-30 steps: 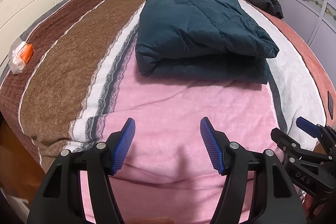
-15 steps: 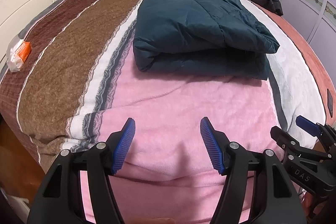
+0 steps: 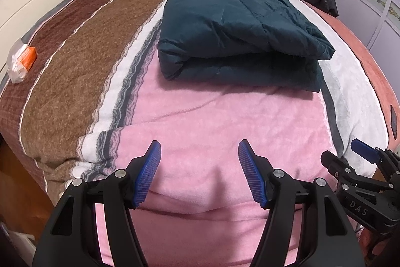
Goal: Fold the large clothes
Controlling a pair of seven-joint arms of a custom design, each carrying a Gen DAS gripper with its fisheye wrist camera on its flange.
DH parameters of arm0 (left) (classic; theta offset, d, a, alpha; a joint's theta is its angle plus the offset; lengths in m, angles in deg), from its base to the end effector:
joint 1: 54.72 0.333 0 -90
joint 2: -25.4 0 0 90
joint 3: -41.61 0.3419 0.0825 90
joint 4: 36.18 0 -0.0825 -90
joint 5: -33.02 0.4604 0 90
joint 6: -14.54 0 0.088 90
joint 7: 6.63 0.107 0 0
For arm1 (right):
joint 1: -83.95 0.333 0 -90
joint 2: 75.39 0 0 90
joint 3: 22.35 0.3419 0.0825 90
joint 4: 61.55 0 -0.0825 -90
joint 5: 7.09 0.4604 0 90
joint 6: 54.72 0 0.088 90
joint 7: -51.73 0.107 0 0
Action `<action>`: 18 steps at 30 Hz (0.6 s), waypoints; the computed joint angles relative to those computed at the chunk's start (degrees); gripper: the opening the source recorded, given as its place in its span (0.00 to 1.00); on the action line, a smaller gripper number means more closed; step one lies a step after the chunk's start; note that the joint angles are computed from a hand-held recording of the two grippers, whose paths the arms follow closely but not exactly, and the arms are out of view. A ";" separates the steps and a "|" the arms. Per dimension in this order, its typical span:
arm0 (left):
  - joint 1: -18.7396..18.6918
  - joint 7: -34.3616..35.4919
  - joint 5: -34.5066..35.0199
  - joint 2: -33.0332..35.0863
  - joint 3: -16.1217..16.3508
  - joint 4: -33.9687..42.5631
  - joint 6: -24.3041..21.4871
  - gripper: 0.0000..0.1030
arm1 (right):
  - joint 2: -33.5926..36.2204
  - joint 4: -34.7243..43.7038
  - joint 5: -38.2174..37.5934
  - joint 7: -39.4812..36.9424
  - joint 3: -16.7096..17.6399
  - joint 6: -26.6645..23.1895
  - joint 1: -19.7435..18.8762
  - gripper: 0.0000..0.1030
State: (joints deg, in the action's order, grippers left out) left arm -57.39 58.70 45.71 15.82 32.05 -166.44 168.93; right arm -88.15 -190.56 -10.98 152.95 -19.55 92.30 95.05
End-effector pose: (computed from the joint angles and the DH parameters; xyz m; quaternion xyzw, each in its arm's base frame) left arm 0.5794 -0.1357 0.4774 -0.6880 0.6612 -0.2164 0.2065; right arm 0.5671 0.1426 0.5079 -0.7132 0.6483 -0.1680 0.2071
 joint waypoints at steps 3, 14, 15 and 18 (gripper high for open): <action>0.03 -0.11 0.23 0.24 -0.02 0.21 -0.30 0.62 | 0.11 -0.02 -0.11 0.20 0.10 -0.07 -0.02 0.71; -0.17 0.16 -0.11 0.58 0.14 0.55 -1.13 0.62 | 0.35 0.16 -0.01 0.06 0.06 -0.39 0.02 0.71; -0.16 0.07 -0.05 0.52 0.11 0.49 -1.11 0.62 | 0.35 0.16 -0.01 0.07 0.05 -0.39 0.03 0.71; -0.12 -0.09 0.14 0.42 0.05 0.40 -1.09 0.62 | 0.34 0.15 0.02 0.00 0.03 -0.37 0.04 0.71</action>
